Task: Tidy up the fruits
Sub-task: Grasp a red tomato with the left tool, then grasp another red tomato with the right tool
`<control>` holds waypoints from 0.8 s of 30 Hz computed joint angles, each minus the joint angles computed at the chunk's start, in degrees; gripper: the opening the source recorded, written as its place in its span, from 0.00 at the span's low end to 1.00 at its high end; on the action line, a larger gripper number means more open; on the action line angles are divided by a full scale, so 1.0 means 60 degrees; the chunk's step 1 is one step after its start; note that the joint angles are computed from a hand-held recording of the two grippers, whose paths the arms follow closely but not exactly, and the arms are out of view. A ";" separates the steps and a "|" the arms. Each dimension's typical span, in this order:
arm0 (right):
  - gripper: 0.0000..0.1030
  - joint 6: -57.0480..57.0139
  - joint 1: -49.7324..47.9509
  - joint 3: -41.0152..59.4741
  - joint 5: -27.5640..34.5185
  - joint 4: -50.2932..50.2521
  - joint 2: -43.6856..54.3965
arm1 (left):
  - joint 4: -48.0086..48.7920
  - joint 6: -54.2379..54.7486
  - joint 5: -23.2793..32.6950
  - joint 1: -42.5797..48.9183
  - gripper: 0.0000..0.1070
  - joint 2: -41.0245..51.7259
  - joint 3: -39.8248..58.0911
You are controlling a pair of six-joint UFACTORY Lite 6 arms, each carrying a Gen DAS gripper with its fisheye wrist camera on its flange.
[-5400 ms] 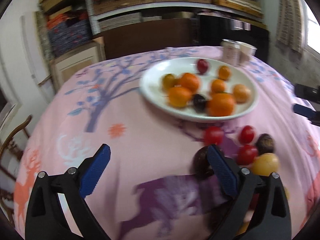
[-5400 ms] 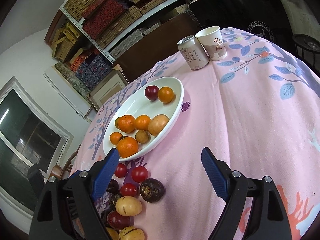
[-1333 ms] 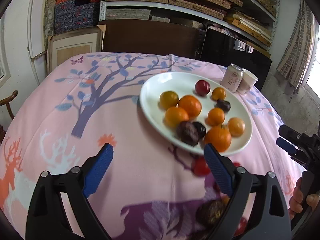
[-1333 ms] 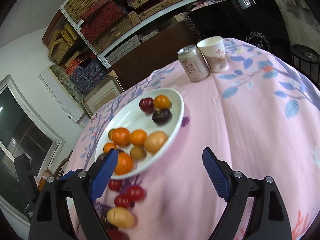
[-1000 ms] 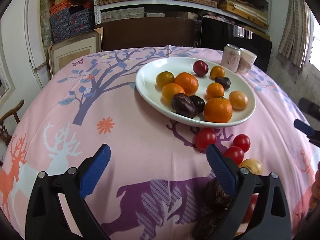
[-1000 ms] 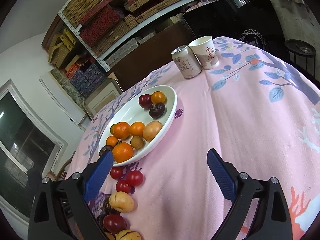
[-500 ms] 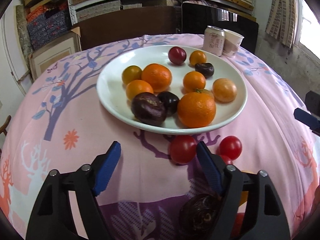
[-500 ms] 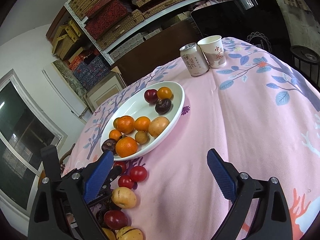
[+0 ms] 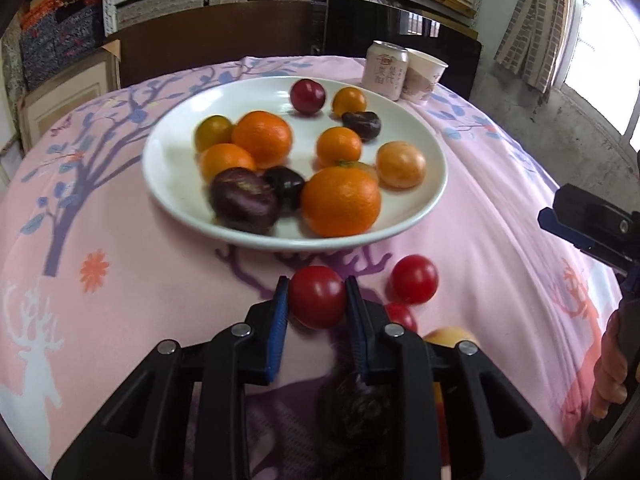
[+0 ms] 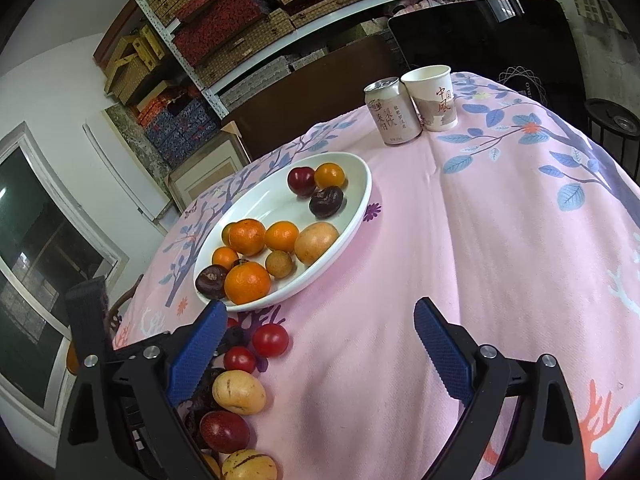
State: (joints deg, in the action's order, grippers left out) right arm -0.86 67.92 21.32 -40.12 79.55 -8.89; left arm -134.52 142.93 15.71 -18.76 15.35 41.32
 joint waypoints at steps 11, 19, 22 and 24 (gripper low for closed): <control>0.72 0.3138 -0.1134 0.0844 0.1616 -0.4544 0.1510 | 0.0699 -0.0563 0.0274 0.2091 0.25 -0.0906 -0.0746; 0.54 0.3485 -0.1602 0.2382 0.2548 -0.5264 0.3030 | 0.0439 -0.0191 0.0237 0.1695 0.25 -0.0536 -0.0606; 0.41 0.3757 -0.1777 0.2666 0.2697 -0.5510 0.3400 | 0.0443 -0.0241 0.0219 0.1655 0.25 -0.0530 -0.0578; 0.37 0.4136 -0.1883 0.2733 0.2725 -0.5864 0.3582 | 0.0494 -0.0323 0.0187 0.1630 0.25 -0.0514 -0.0569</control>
